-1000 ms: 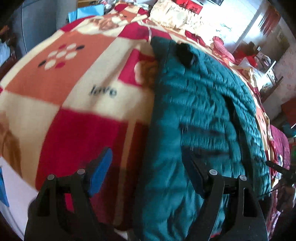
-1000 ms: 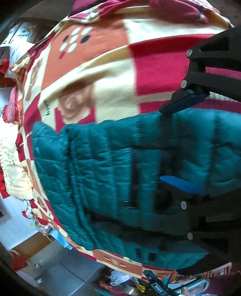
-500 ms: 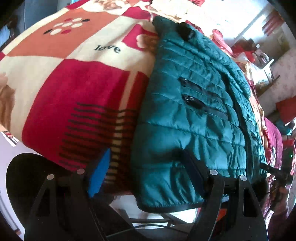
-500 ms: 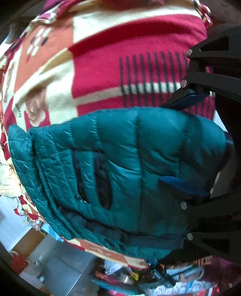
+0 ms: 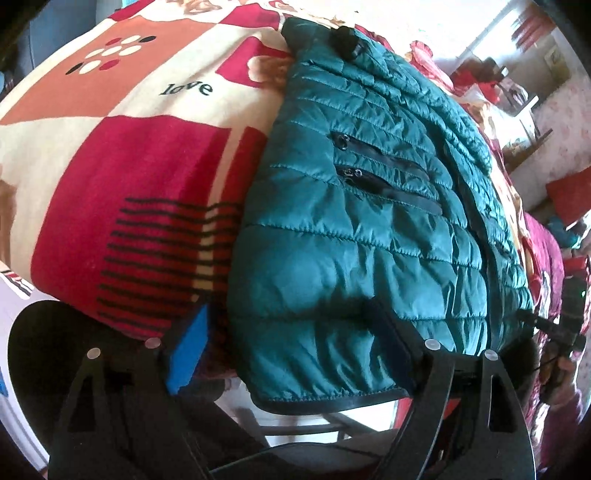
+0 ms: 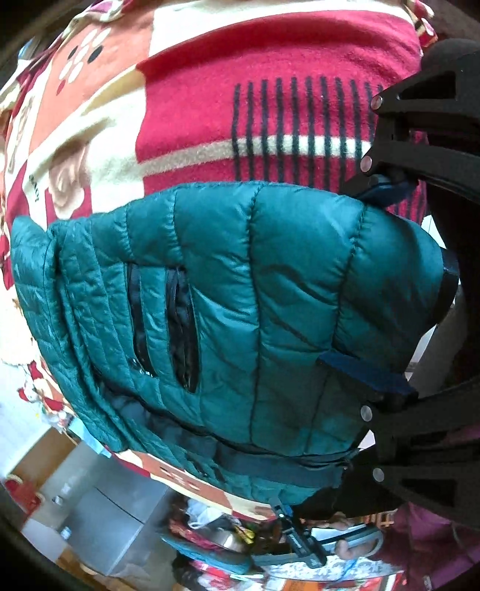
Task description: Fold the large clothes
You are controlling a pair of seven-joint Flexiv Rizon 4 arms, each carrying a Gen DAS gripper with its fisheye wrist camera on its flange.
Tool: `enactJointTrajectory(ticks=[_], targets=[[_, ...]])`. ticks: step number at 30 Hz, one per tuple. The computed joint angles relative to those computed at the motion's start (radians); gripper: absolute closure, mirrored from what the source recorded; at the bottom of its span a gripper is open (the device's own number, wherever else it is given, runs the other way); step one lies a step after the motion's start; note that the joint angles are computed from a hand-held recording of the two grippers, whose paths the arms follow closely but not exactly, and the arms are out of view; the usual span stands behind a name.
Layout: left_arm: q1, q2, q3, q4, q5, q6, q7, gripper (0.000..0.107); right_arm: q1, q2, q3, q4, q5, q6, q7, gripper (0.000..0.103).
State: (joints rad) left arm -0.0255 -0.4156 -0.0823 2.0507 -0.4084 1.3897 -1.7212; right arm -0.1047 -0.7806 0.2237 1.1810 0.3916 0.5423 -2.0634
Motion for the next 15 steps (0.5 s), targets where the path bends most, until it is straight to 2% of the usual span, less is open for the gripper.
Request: enactJointTrajectory(ticks=[2, 4, 6, 8, 11, 12, 13, 14, 15], targets=[[-0.008, -0.001, 0.012, -0.006, 0.013, -0.012, -0.006, 0.023, -0.007, -0.005, 0.008, -0.008, 0.013, -0.007, -0.006, 0.034], [-0.007, 0.000, 0.012, -0.009, 0.017, -0.019, -0.004, 0.023, -0.018, -0.016, 0.017, -0.026, 0.031, -0.025, -0.014, 0.039], [-0.007, 0.000, 0.010, -0.008, 0.015, -0.019, -0.005, 0.023, -0.017, -0.018, 0.016, -0.028, 0.034, -0.025, -0.024, 0.050], [-0.011, 0.001, 0.017, -0.012, 0.023, -0.030, -0.007, 0.023, -0.018, -0.022, 0.020, -0.038, 0.033, -0.038, -0.048, 0.057], [-0.017, 0.002, 0.024, -0.023, 0.036, -0.055, -0.008, 0.024, -0.015, -0.021, 0.019, -0.042, 0.029, -0.043, -0.079, 0.059], [-0.003, 0.005, 0.005, -0.018, 0.021, -0.053, 0.010, 0.029, -0.011, -0.020, 0.017, -0.039, 0.026, -0.039, -0.086, 0.061], [-0.008, 0.009, 0.008, -0.017, 0.022, -0.057, 0.011, 0.040, -0.006, -0.018, 0.014, -0.035, 0.024, -0.030, -0.089, 0.063], [-0.024, 0.010, 0.031, -0.026, 0.052, -0.065, -0.012, 0.055, -0.004, -0.014, 0.014, -0.031, 0.025, -0.024, -0.092, 0.069], [-0.019, 0.015, 0.022, -0.017, 0.040, -0.053, 0.003, 0.066, -0.007, -0.010, 0.018, -0.030, 0.032, -0.021, -0.096, 0.074]])
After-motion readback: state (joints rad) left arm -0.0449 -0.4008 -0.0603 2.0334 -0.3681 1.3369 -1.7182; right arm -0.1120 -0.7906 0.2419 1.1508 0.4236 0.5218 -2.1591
